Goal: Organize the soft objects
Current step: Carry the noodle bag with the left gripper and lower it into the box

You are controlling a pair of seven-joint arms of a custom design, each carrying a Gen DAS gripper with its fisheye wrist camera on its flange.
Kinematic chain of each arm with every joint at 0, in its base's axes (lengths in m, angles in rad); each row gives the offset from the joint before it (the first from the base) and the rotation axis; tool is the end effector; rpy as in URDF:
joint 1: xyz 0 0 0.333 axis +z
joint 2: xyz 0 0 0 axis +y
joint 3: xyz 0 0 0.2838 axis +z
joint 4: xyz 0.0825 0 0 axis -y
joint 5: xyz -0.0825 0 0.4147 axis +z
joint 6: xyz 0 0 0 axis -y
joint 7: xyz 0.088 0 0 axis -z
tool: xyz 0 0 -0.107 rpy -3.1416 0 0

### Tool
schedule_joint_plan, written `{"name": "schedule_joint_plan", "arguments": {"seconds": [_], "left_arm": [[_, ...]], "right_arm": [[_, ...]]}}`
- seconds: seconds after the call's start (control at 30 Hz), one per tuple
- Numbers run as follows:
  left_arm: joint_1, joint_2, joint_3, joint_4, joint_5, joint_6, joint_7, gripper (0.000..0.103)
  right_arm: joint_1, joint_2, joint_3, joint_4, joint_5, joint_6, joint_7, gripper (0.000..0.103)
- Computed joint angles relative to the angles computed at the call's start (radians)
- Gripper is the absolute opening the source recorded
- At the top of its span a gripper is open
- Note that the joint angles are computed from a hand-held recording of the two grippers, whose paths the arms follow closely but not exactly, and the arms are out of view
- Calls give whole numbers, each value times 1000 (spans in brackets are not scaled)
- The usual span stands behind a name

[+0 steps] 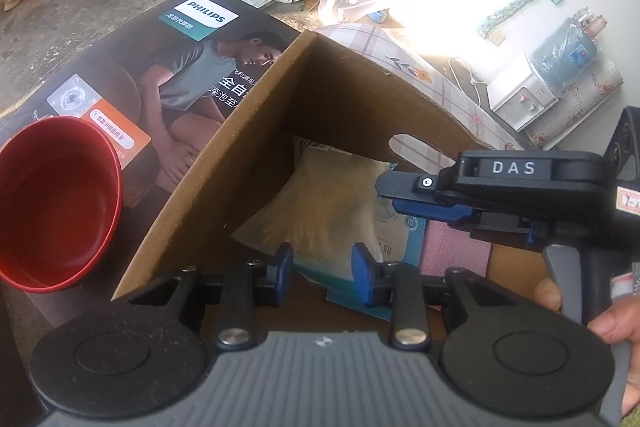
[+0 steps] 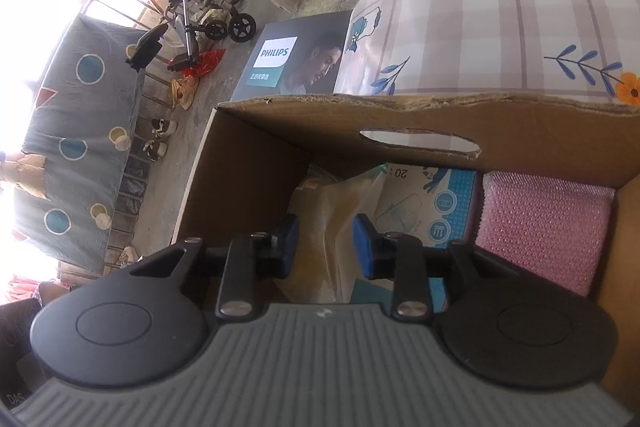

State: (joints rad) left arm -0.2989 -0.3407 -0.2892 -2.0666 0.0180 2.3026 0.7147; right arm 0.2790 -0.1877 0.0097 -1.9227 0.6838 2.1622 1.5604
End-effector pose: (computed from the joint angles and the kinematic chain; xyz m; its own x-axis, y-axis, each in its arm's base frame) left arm 0.4414 -0.3138 0.5955 0.1567 -0.9321 0.3267 -0.8518 -0.2949 -0.4330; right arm 0.5455 0.1886 0.5887 0.1318 -0.7744 -0.6188 -0.9516 0.0760 -0.2977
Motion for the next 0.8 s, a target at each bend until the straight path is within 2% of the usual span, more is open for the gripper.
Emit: {"name": "schedule_joint_plan", "arguments": {"seconds": [0.07,0.13,0.37,0.47,0.5,0.57,0.67,0.8], "left_arm": [[-2,-3,3,-5,-7,-7,4,32],[1,-2,3,-6,-2,-13,2,32],[6,7,-4,-2,19,-12,-3,33],[1,5,-2,2,13,-17,-2,39],[-1,0,-3,0,12,-16,-4,44],[0,-11,-5,-5,18,-6,-7,50],[-1,-29,-16,-6,34,2,-25,57],[-14,-57,-27,-3,40,3,-28,63]], "right_arm": [[5,11,12,1,-18,-6,30,15],[11,15,27,-7,-47,12,62,11],[42,-19,44,-102,-62,155,134,9],[53,-28,30,-109,-42,149,117,15],[53,-32,25,-108,-40,136,121,17],[54,-53,14,-115,-19,119,109,30],[51,-108,10,-138,-29,126,102,43],[57,-193,-28,-174,23,125,74,46]]}}
